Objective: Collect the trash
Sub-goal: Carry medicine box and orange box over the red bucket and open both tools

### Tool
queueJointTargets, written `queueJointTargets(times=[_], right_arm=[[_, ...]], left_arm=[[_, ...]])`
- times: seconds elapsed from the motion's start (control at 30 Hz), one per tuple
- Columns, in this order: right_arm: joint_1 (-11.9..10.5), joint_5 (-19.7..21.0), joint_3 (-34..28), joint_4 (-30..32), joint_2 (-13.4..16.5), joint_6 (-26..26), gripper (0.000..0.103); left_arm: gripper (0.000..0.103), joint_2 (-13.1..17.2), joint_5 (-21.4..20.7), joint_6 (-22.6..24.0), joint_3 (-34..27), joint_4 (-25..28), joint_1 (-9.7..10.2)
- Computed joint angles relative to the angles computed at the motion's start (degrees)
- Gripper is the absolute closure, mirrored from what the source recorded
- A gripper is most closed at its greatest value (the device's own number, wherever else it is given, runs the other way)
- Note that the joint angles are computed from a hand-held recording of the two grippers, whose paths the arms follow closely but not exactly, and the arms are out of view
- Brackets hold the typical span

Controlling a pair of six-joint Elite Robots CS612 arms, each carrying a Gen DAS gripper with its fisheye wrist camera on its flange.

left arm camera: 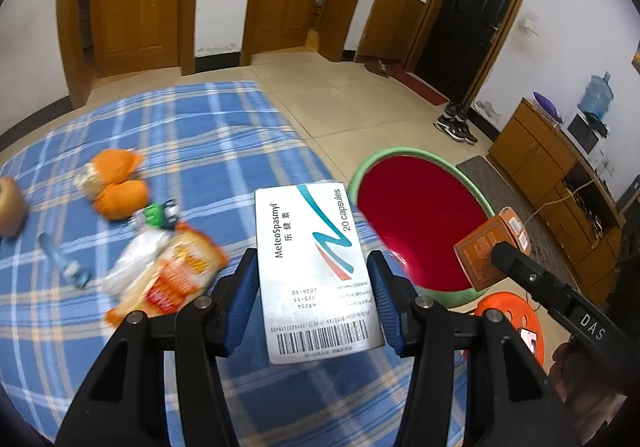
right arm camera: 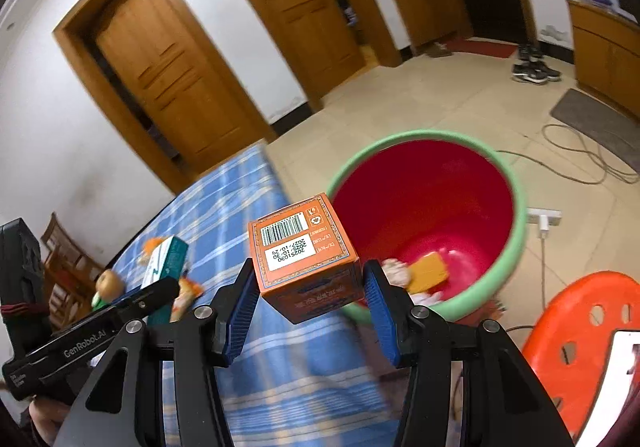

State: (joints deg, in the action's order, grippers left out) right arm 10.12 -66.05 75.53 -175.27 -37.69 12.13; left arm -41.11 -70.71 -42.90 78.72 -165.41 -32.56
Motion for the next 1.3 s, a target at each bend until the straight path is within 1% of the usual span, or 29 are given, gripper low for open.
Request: queueJointTargets(times=[0.2,0.3,0.53,0.73,0.83,0.9,1.03,1.13,1.3], right_arm=[[-1.2,-1.9,-1.5,1.3,1.1,2.3,0.049],[-1.3,-3.1,-2.3,2.4,1.6,2.8,0.049],[-1.3,-5.6,-5.0,6.1,3.1,2.3,0.049],[-1.3,-6.0,-6.3,7.5,3.9,2.5,0.049],[-1.4,-5.4,-6.8,7.4,4.2,3.0,0.048],[-1.5,-5.6,-6.8,6.9,4.3,3.3,0.044],[-2.0,-5.0,-5.9,4.9,3.9,5.0,0.044],[-2.3,-5.5,-5.1,3.5,3.5,6.1,0.044],[-2.4,-7.3,-4.1,2.9,2.8,6.7,0.044]], left_arm=[[0.048,2.8,-2.1,2.5,-5.1,2.3,0.17],[0.048,4.0,-3.1,3.5,-7.3,3.3,0.28],[0.048,5.8,-4.1,4.7,-10.3,4.7,0.39],[0.048,6.9,-4.9,5.4,-12.2,6.1,0.47],[0.048,7.4,-5.2,5.8,-13.1,6.5,0.59],[0.048,7.6,-5.1,6.1,-13.6,6.8,0.53],[0.048,8.2,-5.5,6.7,-14.8,7.4,0.48],[0.048,9.1,-6.2,7.8,-16.4,8.6,0.46],[0.048,10.5,-6.7,9.4,-18.8,10.6,0.26]])
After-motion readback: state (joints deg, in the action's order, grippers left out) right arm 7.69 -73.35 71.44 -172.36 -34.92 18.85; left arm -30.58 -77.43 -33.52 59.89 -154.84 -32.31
